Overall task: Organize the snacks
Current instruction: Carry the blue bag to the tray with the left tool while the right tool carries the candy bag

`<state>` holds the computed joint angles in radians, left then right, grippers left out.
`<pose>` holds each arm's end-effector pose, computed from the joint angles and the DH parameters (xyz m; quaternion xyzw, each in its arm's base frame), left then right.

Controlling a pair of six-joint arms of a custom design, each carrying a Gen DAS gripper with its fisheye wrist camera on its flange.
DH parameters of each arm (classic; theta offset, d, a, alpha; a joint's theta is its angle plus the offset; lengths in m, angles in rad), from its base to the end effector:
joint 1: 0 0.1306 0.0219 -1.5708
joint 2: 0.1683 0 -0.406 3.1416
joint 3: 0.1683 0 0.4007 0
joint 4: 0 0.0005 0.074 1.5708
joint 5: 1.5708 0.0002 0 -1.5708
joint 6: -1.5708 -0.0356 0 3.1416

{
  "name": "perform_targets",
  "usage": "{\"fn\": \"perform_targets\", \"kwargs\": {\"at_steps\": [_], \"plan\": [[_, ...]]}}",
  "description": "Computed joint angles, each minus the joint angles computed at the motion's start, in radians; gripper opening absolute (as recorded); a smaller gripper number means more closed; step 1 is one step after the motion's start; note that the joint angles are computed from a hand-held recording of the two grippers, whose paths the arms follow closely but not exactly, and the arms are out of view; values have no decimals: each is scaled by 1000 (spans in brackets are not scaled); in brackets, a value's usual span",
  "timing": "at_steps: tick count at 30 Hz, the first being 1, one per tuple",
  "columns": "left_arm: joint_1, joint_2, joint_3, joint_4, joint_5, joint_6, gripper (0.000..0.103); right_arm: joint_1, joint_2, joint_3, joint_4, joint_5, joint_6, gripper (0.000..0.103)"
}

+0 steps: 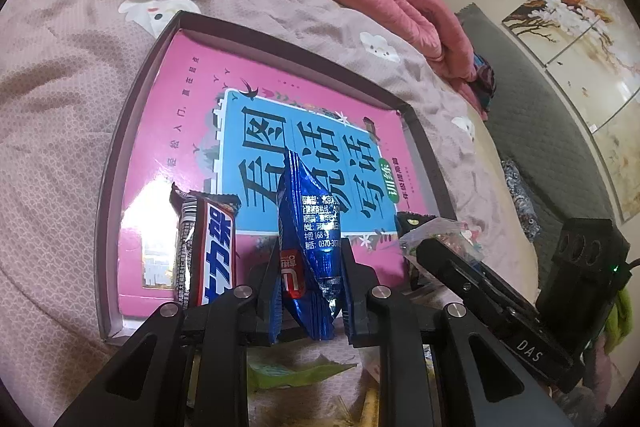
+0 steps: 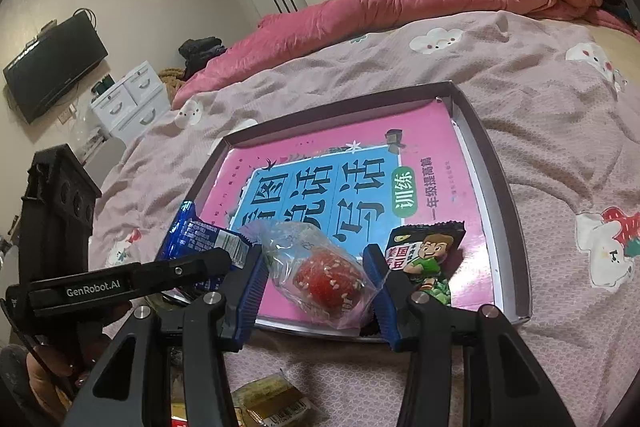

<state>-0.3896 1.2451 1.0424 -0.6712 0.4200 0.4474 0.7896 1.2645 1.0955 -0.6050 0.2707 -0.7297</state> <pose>0.3819 -0.1730 0.3691 0.0446 0.9209 -0.3147 0.2255 0.3158 0.3042 0.3895 0.0250 0.9144 0.1745 0.3644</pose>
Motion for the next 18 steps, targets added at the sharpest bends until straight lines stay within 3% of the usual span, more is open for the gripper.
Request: {"fn": "perform_targets", "kwargs": {"at_steps": [8,18], "plan": [[0,2,1,-2,-4,-3,23,25,33,37,-78,91,51,50],[9,-2,2,-21,-12,-17,23,24,30,35,-82,69,56,53]]}}
